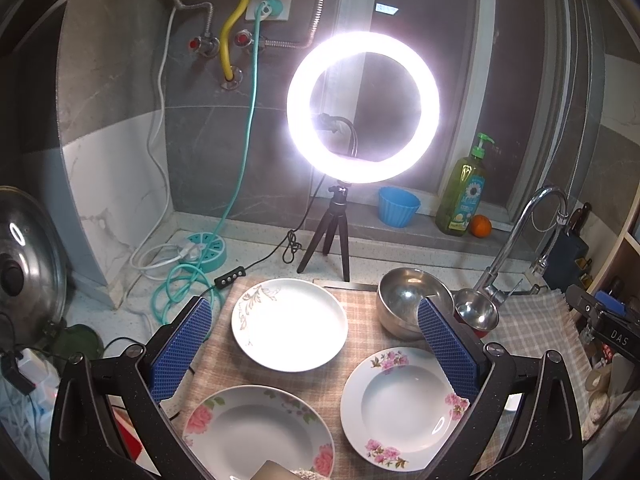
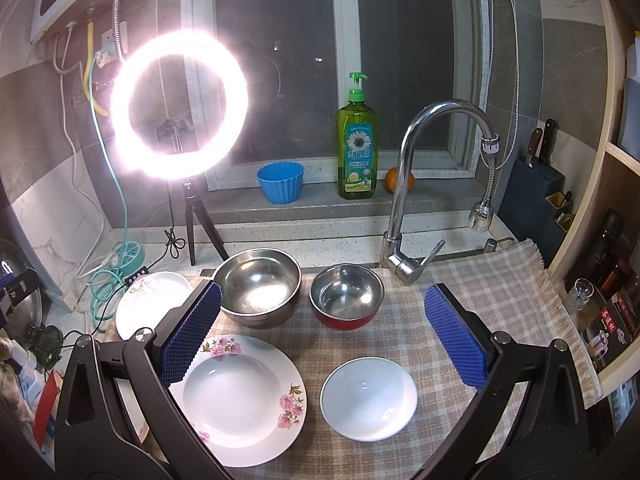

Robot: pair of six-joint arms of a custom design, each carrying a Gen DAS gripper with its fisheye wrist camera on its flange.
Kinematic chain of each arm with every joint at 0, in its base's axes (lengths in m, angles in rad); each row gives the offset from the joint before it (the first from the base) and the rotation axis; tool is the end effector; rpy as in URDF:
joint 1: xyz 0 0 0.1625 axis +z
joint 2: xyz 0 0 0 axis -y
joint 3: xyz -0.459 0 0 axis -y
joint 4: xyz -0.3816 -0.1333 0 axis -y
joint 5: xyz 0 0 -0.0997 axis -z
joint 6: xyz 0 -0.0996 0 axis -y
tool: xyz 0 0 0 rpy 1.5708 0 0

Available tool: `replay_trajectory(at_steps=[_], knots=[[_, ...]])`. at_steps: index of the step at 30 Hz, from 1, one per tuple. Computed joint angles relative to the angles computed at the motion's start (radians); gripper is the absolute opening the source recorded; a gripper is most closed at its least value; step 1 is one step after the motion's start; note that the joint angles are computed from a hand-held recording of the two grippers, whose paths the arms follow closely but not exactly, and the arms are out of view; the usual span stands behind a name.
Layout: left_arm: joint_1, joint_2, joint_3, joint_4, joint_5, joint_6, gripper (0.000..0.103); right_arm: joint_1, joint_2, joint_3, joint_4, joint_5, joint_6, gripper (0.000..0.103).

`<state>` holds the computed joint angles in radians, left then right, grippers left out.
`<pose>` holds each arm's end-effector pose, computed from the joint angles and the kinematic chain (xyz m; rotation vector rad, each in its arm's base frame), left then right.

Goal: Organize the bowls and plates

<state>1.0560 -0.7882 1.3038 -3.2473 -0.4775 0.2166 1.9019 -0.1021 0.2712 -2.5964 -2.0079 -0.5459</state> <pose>-0.1700 -0.7510 0.3730 -0.0278 1.9823 -1.3606 0.4003 -0.8841 0.1613 0.8090 -2.3057 1.0455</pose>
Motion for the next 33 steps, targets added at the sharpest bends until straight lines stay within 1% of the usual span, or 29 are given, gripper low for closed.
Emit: replay_trajectory(at_steps=[3,7,11,14,16,19,20,23,24,25,26,29,30,32,33], knots=[[0.002,0.002,-0.003,0.010,-0.002,-0.008,0.102,0.000,0.005,-0.011,0.007,0.000,0.001,0.103],[0.005,0.001,-0.007,0.029,-0.005,-0.019,0.102,-0.004,-0.019,0.043,-0.018,0.001,0.009,0.103],[0.012,-0.001,-0.018,0.073,-0.011,-0.044,0.102,-0.007,-0.027,0.067,-0.024,-0.006,0.014,0.103],[0.019,-0.007,-0.019,0.110,-0.020,-0.069,0.102,-0.008,0.008,-0.012,0.035,-0.002,0.024,0.103],[0.025,-0.012,-0.017,0.140,-0.034,-0.086,0.102,-0.011,0.000,0.004,0.034,-0.001,0.030,0.103],[0.034,-0.021,-0.014,0.190,-0.051,-0.121,0.102,-0.015,0.005,-0.013,0.067,-0.002,0.047,0.103],[0.038,-0.024,-0.014,0.213,-0.058,-0.139,0.102,-0.018,-0.005,0.009,0.061,-0.002,0.051,0.103],[0.047,-0.030,-0.013,0.268,-0.077,-0.181,0.102,-0.021,0.020,-0.048,0.107,-0.012,0.056,0.103],[0.051,-0.031,-0.013,0.283,-0.083,-0.192,0.102,-0.024,0.008,-0.021,0.098,-0.015,0.059,0.103],[0.054,-0.031,-0.015,0.300,-0.089,-0.202,0.102,-0.025,0.014,-0.037,0.119,-0.016,0.066,0.103],[0.058,-0.032,-0.017,0.319,-0.095,-0.212,0.102,-0.027,0.006,-0.024,0.123,-0.013,0.072,0.103],[0.068,-0.032,-0.022,0.376,-0.121,-0.240,0.102,-0.035,-0.026,0.038,0.118,-0.012,0.084,0.103],[0.073,-0.033,-0.024,0.398,-0.136,-0.250,0.101,-0.036,-0.031,0.052,0.117,-0.019,0.083,0.103],[0.083,-0.035,-0.030,0.445,-0.166,-0.275,0.094,-0.039,-0.045,0.083,0.110,-0.032,0.085,0.103],[0.088,-0.036,-0.032,0.463,-0.181,-0.285,0.092,-0.043,-0.058,0.113,0.100,-0.031,0.089,0.103]])
